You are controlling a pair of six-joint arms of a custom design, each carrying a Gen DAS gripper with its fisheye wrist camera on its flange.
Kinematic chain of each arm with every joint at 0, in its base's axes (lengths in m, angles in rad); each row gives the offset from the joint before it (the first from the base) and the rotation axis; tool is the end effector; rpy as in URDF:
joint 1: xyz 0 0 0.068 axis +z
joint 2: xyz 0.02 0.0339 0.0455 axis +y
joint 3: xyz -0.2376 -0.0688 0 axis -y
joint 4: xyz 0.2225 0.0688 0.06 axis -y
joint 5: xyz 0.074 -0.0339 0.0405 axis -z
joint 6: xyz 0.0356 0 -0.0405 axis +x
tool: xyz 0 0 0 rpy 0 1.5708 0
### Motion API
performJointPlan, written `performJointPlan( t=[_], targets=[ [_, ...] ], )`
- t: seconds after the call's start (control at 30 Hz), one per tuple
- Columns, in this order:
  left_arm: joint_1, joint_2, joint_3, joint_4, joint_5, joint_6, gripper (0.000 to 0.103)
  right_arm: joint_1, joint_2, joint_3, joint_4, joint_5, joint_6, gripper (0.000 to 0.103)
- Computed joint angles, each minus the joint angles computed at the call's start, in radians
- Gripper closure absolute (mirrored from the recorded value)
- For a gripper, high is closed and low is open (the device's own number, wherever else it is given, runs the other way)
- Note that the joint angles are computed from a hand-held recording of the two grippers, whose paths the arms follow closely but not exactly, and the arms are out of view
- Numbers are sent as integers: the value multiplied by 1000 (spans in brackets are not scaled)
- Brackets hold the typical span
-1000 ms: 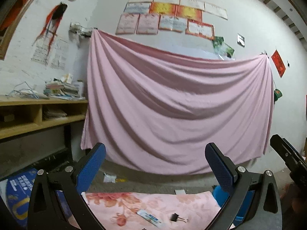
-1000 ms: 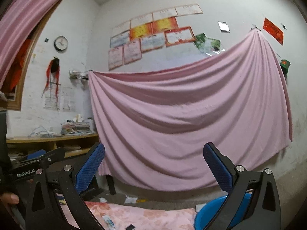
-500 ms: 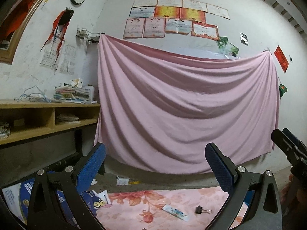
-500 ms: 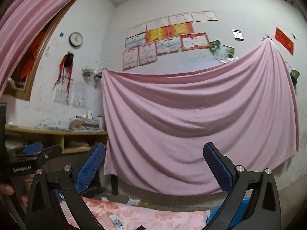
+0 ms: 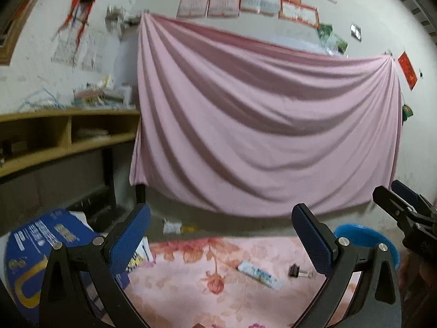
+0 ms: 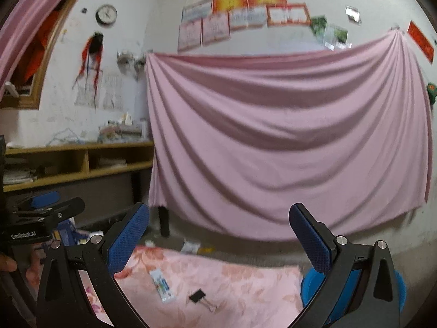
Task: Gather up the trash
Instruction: 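Grasp the black binder clip with the right tool while the left grasps the white tube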
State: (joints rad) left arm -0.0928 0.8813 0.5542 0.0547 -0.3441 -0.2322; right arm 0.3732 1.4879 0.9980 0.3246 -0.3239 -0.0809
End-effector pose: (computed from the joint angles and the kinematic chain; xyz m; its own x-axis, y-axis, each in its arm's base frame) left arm 0.2026 -0.0068 0.2532 -0.2063 -0.1984 -0.9582 -0.2916 0.9472 -0.1333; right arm 0.3042 0.1313 0.2808 -0.1012 -0.1219 -0.9874 -0.6483 0.7609 -0.0275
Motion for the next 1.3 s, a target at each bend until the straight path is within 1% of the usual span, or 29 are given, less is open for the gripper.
performJointPlan(
  t=[0.13,0.2,0.27,0.3,0.33,0.37,0.4,0.47,0.53,0.57,0.67,0.7,0.77,0.8,0.97,1.07,1.1,1.2,1.3],
  targets=[
    [55,105,49,-49,99,-38,2,7,66,94,-139,-1,-34,0],
    [72,152,69,-67,133,-58,2,13,113,159,-229,9,-56,1],
    [85,209,100,-93,155,-80,3,16,156,219,-314,15,-77,8],
    [89,231,110,-100,161,-89,3,18,182,255,-362,23,-87,15],
    [95,258,124,-111,168,-100,3,20,208,290,-407,29,-96,20],
    [99,281,137,-122,174,-108,4,22,245,339,-467,35,-106,21],
    [108,308,152,-133,188,-117,5,23,266,364,-500,37,-112,23],
    [128,350,173,-146,230,-132,13,26,334,450,-607,38,-134,27],
    [139,400,208,-174,264,-134,24,30,375,498,-675,40,-158,34],
    [143,430,228,-189,281,-132,31,36,400,526,-713,44,-177,36],
    [162,489,269,-216,337,-132,45,62,463,599,-809,68,-238,45],
    [165,513,287,-230,349,-133,47,68,483,623,-835,71,-251,49],
    [175,554,314,-245,383,-131,55,71,523,674,-890,62,-274,51],
    [175,565,321,-249,391,-133,56,69,546,705,-918,55,-284,51],
    [171,619,355,-267,426,-131,60,70,621,809,-1006,37,-305,52],
    [166,641,366,-270,437,-133,60,71,670,878,-1057,37,-318,53],
    [165,645,368,-271,442,-135,60,71,685,897,-1074,35,-323,56],
    [156,664,377,-273,454,-153,60,75,718,947,-1121,18,-347,77],
    [142,679,385,-278,455,-169,60,73,697,919,-1111,7,-356,77]
  ],
)
